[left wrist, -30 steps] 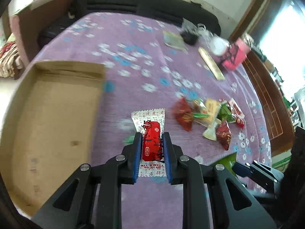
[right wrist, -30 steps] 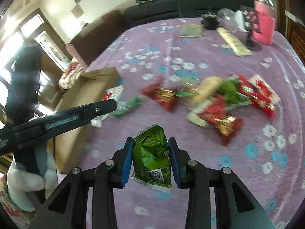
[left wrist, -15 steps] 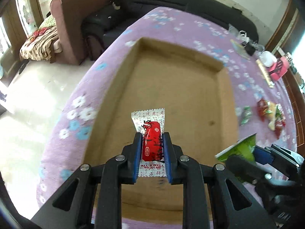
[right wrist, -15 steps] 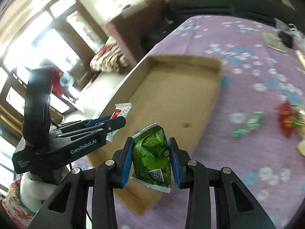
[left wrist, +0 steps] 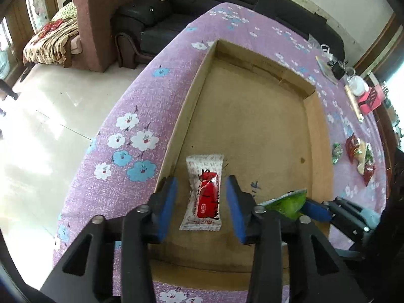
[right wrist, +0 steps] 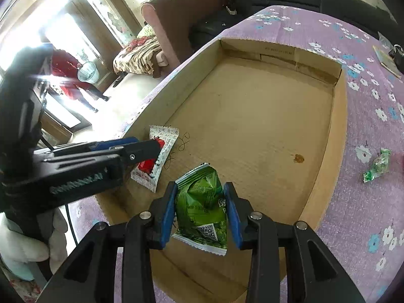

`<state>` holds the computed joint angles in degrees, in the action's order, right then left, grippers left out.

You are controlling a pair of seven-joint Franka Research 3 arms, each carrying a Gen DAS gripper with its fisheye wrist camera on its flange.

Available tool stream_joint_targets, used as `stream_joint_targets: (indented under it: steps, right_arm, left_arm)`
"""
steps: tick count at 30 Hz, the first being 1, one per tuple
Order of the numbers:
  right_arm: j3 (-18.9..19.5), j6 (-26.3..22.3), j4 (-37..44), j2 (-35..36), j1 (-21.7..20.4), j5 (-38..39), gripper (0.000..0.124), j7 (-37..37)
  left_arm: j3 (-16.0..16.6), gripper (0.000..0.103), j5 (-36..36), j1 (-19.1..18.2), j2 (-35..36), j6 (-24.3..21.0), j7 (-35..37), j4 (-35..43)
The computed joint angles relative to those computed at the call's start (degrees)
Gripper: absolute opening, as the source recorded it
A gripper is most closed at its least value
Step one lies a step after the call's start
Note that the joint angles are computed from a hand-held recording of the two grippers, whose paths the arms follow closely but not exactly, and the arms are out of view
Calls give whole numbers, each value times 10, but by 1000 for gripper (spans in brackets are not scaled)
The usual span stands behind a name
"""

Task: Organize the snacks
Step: 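Carry both snacks over the cardboard box and open both grippers to drop them, then grasp the red triangular candy with the right gripper while the left reaches the clear green candy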

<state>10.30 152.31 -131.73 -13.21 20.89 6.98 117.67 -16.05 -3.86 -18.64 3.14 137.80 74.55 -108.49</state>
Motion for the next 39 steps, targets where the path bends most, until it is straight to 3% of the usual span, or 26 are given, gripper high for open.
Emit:
stream_joint_targets:
  steps: [10, 17, 21, 28, 36, 39]
  right_arm:
    - [12, 19, -52, -77, -24, -30, 38, 43]
    - [10, -36, -160, -232, -111, -51, 38, 109]
    - [-2, -73, -191, -280, -166, -71, 38, 109]
    - [-34, -54, -195, -246, -200, -108, 39, 1]
    - [-76, -10, -181, -194, -186, -79, 39, -162]
    - [-80, -5, -171, -175, -183, -59, 39, -202]
  left_arm:
    - [-10, 50, -28, -11, -2, 19, 20, 31]
    - [-44, 52, -49, -49, 65, 9, 75, 120]
    - [-56, 52, -7, -87, 136, -12, 72, 201]
    - [-46, 52, 89, -167, 270, -85, 71, 365]
    - [-12, 52, 141, -228, 398, -207, 88, 555]
    - [1, 49, 153, -244, 414, -221, 86, 584]
